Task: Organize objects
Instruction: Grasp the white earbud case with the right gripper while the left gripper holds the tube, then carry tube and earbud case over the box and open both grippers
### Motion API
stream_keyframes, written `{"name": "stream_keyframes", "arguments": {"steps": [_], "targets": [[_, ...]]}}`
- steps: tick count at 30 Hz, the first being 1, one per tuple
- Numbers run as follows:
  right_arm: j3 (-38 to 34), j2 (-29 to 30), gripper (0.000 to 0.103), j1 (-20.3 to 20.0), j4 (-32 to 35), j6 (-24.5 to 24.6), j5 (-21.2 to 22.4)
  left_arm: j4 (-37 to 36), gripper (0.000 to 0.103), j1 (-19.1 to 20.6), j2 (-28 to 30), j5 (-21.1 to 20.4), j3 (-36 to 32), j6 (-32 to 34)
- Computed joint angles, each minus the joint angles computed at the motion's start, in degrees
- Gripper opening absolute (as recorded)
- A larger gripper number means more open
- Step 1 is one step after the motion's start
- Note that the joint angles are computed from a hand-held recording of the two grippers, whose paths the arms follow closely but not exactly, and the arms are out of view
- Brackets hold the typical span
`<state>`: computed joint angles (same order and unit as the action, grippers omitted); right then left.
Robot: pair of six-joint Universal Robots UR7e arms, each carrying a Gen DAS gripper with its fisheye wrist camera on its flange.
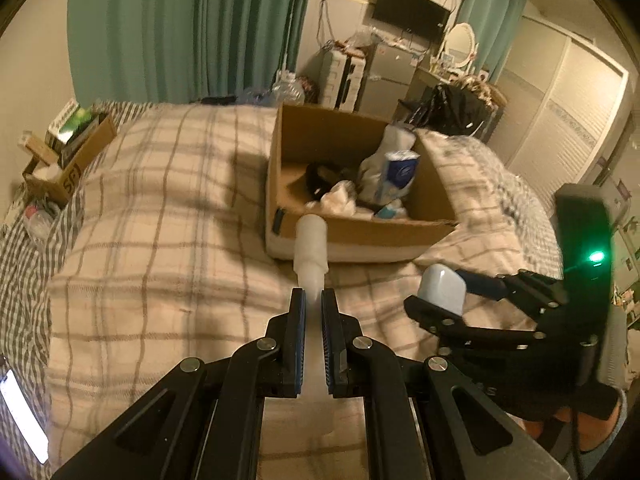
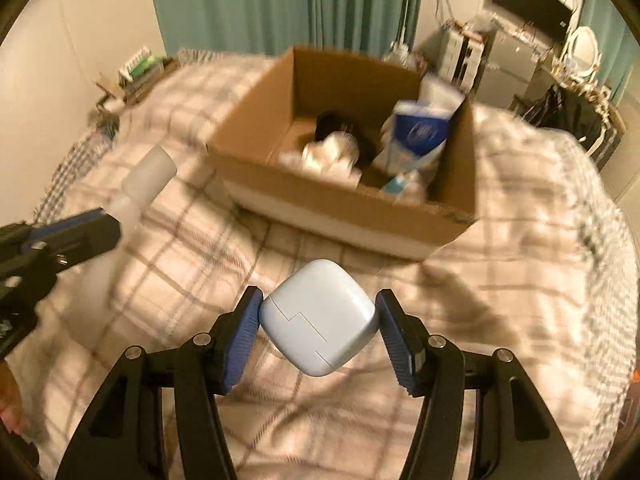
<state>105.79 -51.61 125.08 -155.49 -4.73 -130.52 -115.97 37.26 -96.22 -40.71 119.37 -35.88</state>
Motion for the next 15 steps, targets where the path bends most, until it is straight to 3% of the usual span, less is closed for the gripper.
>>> {"name": "stream_keyframes", "arguments": {"steps": [6,15], "targets": [[-4.05,-1.10,0.058,2.41,0.06,-1.25,-0.78,-0.94,0.007,-2.12,2.45,1.66,-2.91,2.12],[-12.64,1.49,0.058,2.41,-0.19,-6.11,-0.62,-7.30,0.007,0.73,10.38,3.09,-10.75,10.09]]}}
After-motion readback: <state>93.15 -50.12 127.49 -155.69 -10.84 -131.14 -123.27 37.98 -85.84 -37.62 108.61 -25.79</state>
